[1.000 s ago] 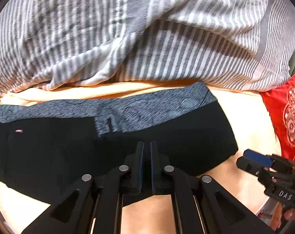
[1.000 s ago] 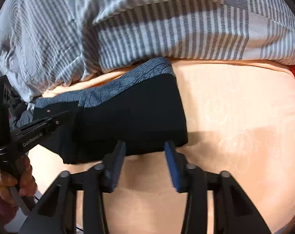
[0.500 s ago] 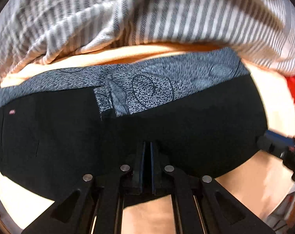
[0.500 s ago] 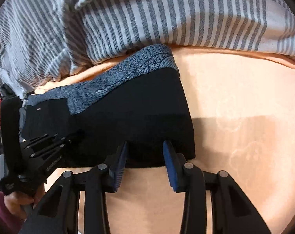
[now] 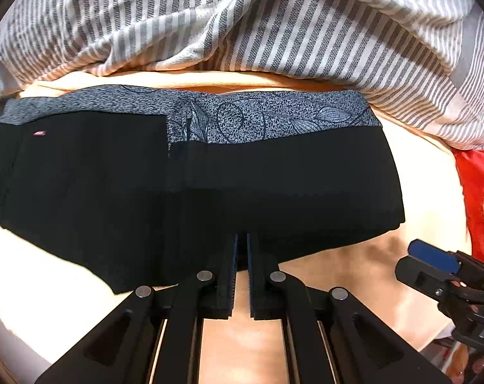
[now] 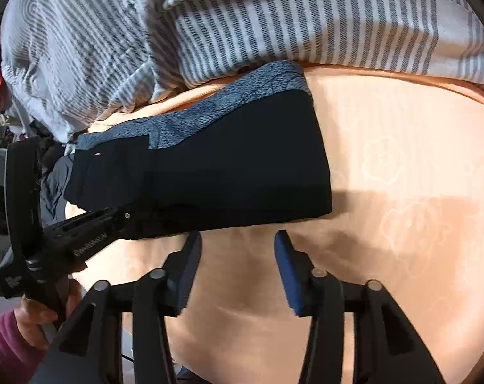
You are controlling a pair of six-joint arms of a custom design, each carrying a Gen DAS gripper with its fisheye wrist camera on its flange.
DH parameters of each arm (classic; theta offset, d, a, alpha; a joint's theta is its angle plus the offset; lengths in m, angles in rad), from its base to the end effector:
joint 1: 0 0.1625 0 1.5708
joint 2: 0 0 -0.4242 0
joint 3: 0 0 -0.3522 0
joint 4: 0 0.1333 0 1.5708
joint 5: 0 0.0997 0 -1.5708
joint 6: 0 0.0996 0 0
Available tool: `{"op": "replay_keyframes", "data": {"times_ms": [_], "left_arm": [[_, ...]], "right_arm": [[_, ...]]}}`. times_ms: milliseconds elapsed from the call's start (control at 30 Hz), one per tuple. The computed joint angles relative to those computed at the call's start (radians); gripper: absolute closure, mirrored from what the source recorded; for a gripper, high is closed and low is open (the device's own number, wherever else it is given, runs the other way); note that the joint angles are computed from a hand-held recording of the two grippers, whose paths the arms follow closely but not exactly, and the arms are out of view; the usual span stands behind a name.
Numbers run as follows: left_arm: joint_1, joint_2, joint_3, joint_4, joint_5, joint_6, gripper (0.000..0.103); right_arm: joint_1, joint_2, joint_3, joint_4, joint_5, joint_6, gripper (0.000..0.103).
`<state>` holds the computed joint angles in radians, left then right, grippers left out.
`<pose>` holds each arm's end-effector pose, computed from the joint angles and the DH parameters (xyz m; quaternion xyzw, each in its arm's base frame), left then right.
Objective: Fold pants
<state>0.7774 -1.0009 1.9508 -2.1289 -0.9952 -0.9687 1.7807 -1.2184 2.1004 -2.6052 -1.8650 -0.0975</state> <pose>-0.2206 -0.4802 0.1179 -0.0273 0.9418 -0.0960 0.3211 0.2028 -0.4509 0.2096 0.1400 -0.9764 0.0834 0.1417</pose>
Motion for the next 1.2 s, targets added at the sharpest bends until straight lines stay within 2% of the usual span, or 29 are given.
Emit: {"op": "replay_keyframes", "data": {"times_ms": [133,267,333,433,533,567,600,633,700,733,933,1100,1200], "left_arm": [[-0.032,0.000,-0.020,0.101,-0.018,-0.080,0.097],[-0.068,-0.017,-0.012,0.147,-0.014,-0.161,0.097],[-0.075,-0.027,0.002,0.130,-0.008,-0.182,0.097],[-0.076,-0.049,0.039,0.078,-0.011,-0.198,0.097],[-0.054,-0.080,0.098,-0.039,-0.039,-0.171,0.097],[-0.046,-0.088,0.111,-0.073,-0.047,-0.158,0.094],[-0.037,-0.097,0.123,-0.106,-0.056,-0.142,0.054],[-0.030,-0.118,0.146,-0.158,-0.064,-0.121,0.000],[-0.030,-0.156,0.185,-0.240,-0.056,-0.083,0.001],[-0.024,-0.164,0.181,-0.232,-0.060,-0.066,0.001],[0.004,-0.225,0.137,-0.064,-0.020,0.043,0.001],[0.034,-0.312,0.160,0.039,-0.010,0.025,0.001],[0.027,-0.359,0.182,0.106,0.043,-0.023,0.001]], "right_arm": [[-0.004,-0.017,-0.004,0.022,0.004,-0.016,0.035],[-0.017,-0.048,-0.004,0.065,0.004,-0.021,0.031],[-0.019,-0.058,-0.005,0.080,-0.001,-0.034,0.025],[-0.019,-0.059,-0.003,0.086,-0.014,-0.056,0.025],[-0.018,-0.055,0.004,0.069,-0.029,-0.046,0.025],[-0.016,-0.053,0.008,0.059,-0.032,-0.035,0.025],[-0.012,-0.051,0.013,0.048,-0.035,-0.023,0.025],[-0.006,-0.047,0.018,0.037,-0.040,-0.006,0.025],[0.008,-0.039,0.025,0.022,-0.049,0.018,0.025],[0.020,-0.032,0.030,0.010,-0.059,0.037,0.025],[0.098,0.024,0.027,-0.050,-0.091,0.138,0.025],[0.164,0.100,-0.020,-0.048,-0.118,0.168,0.024],[0.195,0.141,-0.048,-0.036,-0.132,0.171,0.023]]}}
